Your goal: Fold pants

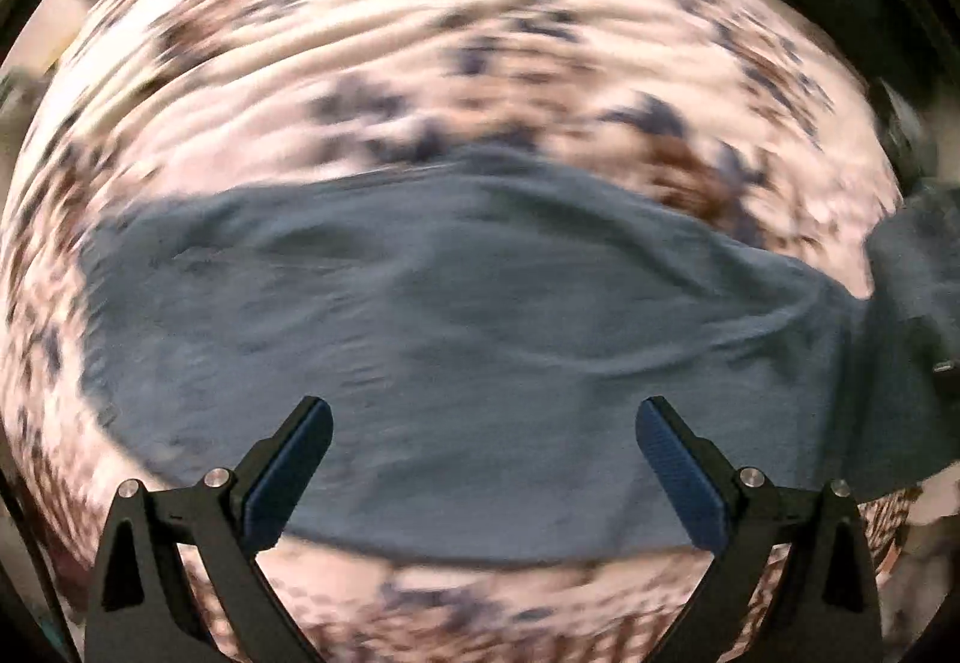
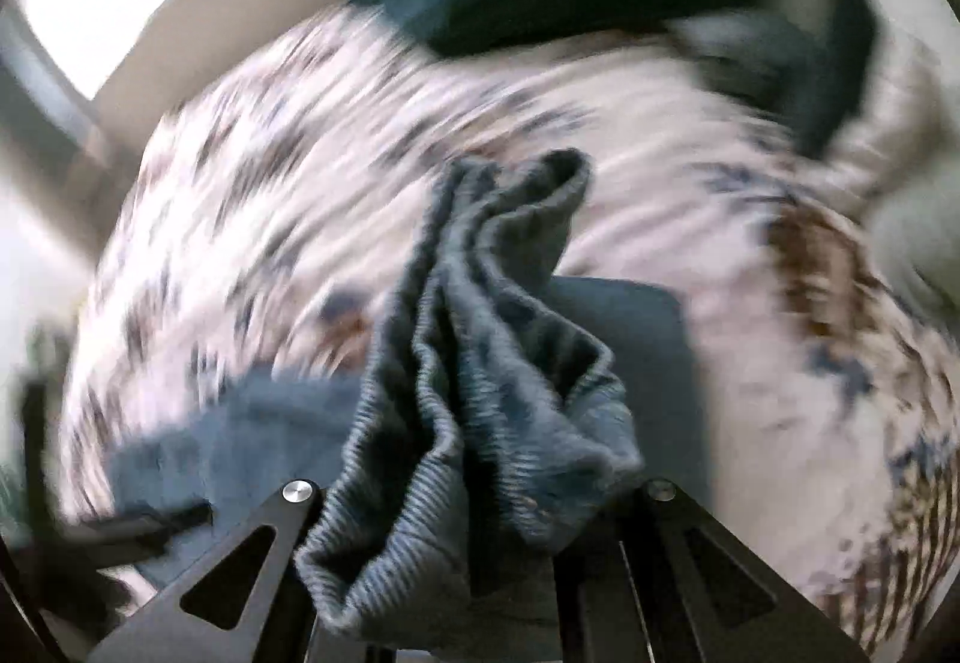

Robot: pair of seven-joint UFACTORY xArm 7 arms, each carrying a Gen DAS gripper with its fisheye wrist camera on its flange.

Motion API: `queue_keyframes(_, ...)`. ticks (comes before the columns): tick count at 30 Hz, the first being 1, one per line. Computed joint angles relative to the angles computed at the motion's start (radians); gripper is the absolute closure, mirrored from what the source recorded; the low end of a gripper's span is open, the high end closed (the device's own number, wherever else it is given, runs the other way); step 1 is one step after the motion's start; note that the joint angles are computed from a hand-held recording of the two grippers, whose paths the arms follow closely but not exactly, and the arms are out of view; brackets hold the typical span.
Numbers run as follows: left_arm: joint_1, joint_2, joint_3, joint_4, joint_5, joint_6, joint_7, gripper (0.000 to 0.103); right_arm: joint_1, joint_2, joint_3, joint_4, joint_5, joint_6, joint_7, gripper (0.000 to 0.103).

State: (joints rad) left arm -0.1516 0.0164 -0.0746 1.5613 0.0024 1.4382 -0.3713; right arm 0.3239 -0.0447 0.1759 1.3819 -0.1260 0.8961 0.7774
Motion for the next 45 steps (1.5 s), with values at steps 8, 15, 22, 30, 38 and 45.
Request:
queue_keyframes(8, 0.102, -0.138, 0.064, -0.174, 0.017, 0.006, 0.015, 0.000, 0.255, 0.353, 0.049, 0.248, -0.173, 0.099, -0.013, 0.097)
queue_keyframes(15, 0.133, -0.163, 0.070, -0.203, -0.033, -0.027, 0.002, 0.000, 0.353, 0.420, 0.011, 0.377, -0.228, 0.149, -0.106, 0.097)
queue_keyframes(22, 0.145, -0.084, 0.079, -0.130, -0.087, -0.061, 0.045, 0.000, 0.279, 0.426, 0.053, 0.398, 0.075, 0.178, -0.304, 0.035)
queue_keyframes(30, 0.134, 0.082, 0.053, -0.043, -0.337, -0.020, 0.125, 0.000, 0.095, 0.007, 0.032, -0.078, 0.581, 0.041, -0.306, 0.026)
queue_keyframes(38, 0.024, 0.087, -0.004, -0.079, -0.098, -0.017, 0.227, 0.068, -0.047, -0.260, -0.095, -0.395, 0.607, 0.107, -0.030, 0.026)
queue_keyframes(45, 0.051, -0.005, 0.031, -0.161, -0.139, 0.045, 0.235, 0.070, -0.064, -0.207, -0.140, -0.455, 0.778, 0.178, -0.135, 0.026)
